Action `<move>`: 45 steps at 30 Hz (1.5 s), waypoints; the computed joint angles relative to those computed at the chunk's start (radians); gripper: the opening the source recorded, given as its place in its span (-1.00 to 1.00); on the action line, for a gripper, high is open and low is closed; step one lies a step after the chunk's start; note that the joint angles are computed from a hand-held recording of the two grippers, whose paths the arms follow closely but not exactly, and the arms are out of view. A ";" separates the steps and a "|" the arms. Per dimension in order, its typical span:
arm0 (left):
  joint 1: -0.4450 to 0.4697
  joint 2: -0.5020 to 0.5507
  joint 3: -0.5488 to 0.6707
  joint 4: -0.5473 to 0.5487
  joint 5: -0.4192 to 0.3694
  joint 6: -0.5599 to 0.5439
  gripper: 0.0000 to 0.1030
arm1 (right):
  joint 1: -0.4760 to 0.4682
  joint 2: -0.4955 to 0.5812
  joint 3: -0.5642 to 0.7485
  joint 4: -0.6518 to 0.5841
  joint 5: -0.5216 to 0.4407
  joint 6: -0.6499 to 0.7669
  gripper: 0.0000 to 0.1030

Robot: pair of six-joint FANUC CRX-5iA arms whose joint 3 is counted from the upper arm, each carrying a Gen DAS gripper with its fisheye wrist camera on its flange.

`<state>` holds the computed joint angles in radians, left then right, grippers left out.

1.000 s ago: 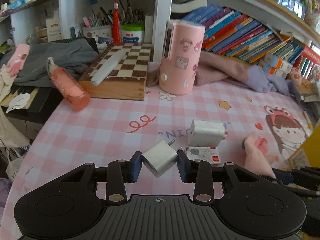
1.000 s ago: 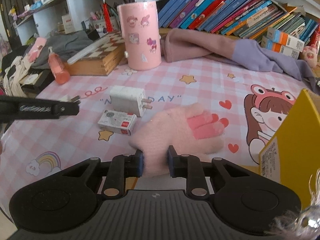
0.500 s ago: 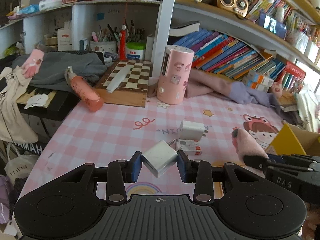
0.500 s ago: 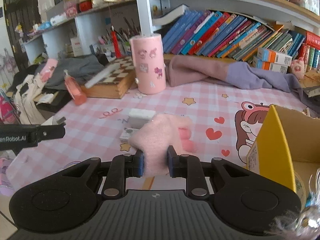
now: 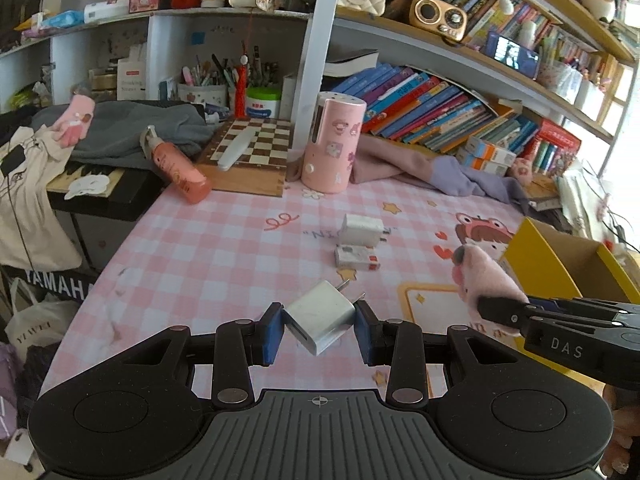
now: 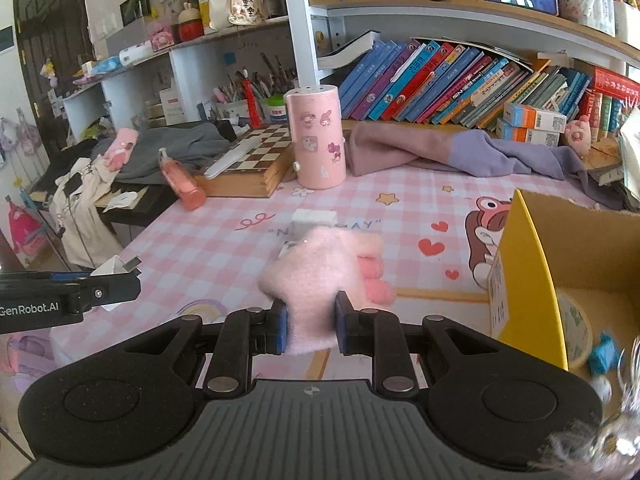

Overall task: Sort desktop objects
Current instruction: 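Lift the pink glove with the right tool while the left tool lifts the white charger, then carry the pink glove and white charger with both tools over the yellow box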

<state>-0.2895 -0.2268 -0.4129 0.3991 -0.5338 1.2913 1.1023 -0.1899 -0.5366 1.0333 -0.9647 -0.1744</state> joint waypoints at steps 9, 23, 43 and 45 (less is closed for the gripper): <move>0.033 -0.125 -0.104 0.093 -0.049 -0.111 -0.30 | 0.152 -0.018 -0.004 -0.025 -0.130 -0.109 -0.61; 0.061 -0.249 -0.204 0.187 -0.110 -0.218 -0.30 | 0.308 -0.024 0.002 -0.067 -0.260 -0.207 -0.61; 0.043 -0.292 -0.270 0.297 -0.204 -0.383 -0.30 | 0.480 -0.021 0.013 -0.164 -0.416 -0.366 -0.61; 0.034 -0.283 -0.269 0.315 -0.209 -0.407 -0.30 | 0.497 -0.023 0.014 -0.180 -0.441 -0.388 -0.61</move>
<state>-0.2554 -0.5093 -0.6824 0.7145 -0.7425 0.8842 1.5997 -0.2134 -0.5223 0.8532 -1.4052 -0.5628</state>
